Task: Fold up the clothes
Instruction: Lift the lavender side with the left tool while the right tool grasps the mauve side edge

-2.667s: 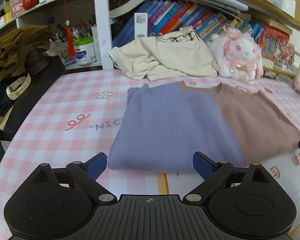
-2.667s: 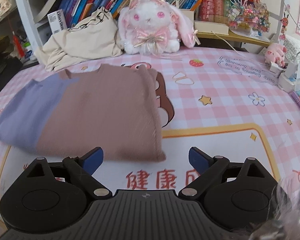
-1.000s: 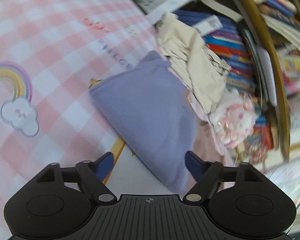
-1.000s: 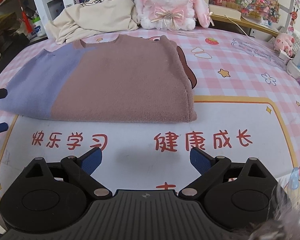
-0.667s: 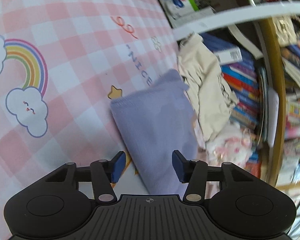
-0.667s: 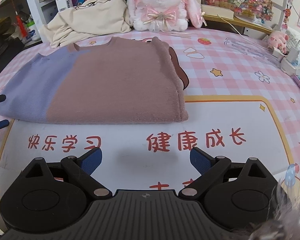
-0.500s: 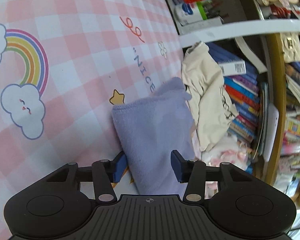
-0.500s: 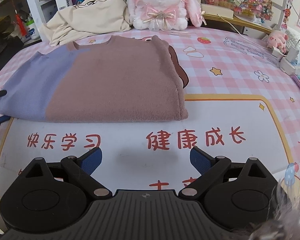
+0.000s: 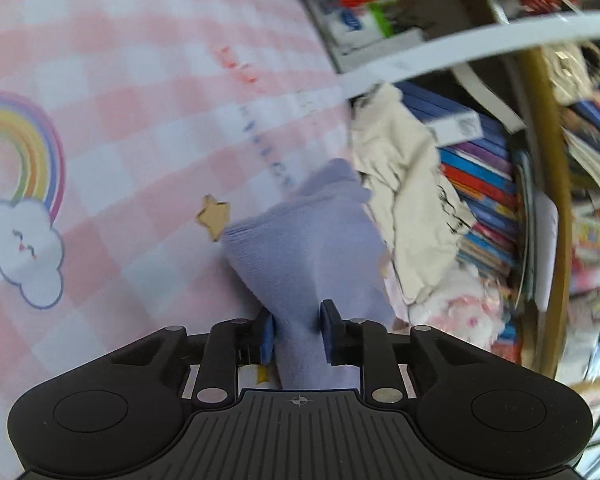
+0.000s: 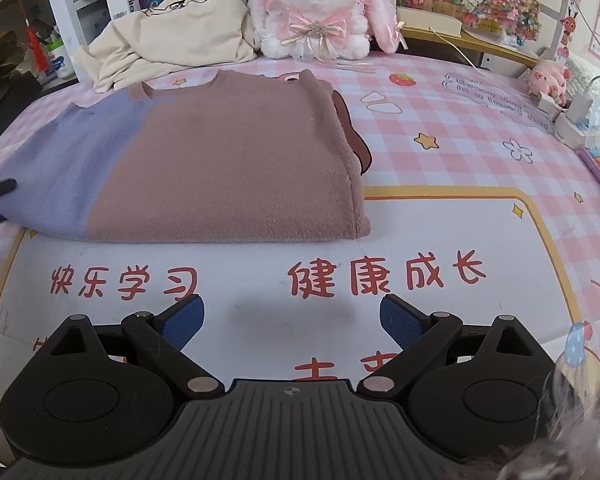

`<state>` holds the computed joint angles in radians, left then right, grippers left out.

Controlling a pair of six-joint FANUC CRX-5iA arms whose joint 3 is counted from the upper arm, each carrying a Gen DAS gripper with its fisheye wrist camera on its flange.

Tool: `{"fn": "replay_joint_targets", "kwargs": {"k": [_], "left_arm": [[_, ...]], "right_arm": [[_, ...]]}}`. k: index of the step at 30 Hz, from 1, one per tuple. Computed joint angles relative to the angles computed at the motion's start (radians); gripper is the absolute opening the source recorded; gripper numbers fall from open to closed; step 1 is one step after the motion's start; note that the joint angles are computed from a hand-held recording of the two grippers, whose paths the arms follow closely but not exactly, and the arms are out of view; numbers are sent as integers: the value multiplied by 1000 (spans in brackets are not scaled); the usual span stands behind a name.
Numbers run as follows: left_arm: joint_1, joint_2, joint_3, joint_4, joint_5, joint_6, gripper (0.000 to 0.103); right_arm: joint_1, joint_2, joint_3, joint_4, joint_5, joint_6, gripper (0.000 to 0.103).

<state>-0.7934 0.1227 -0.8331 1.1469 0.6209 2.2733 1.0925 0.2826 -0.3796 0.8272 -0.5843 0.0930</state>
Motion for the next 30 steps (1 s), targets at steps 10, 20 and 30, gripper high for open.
{"fn": "replay_joint_targets", "kwargs": {"k": [10,20,30], "left_arm": [[37,50,9,-112,41,151,28],[38,59,9,-116,53,178,17],[51,33,-10,-139,20,175,14]], "right_arm": [[0,9,17,-11,-18,18,95],[-5,5,15,8,-7,12,95],[-88,22,18,136,45,-64,94]]}}
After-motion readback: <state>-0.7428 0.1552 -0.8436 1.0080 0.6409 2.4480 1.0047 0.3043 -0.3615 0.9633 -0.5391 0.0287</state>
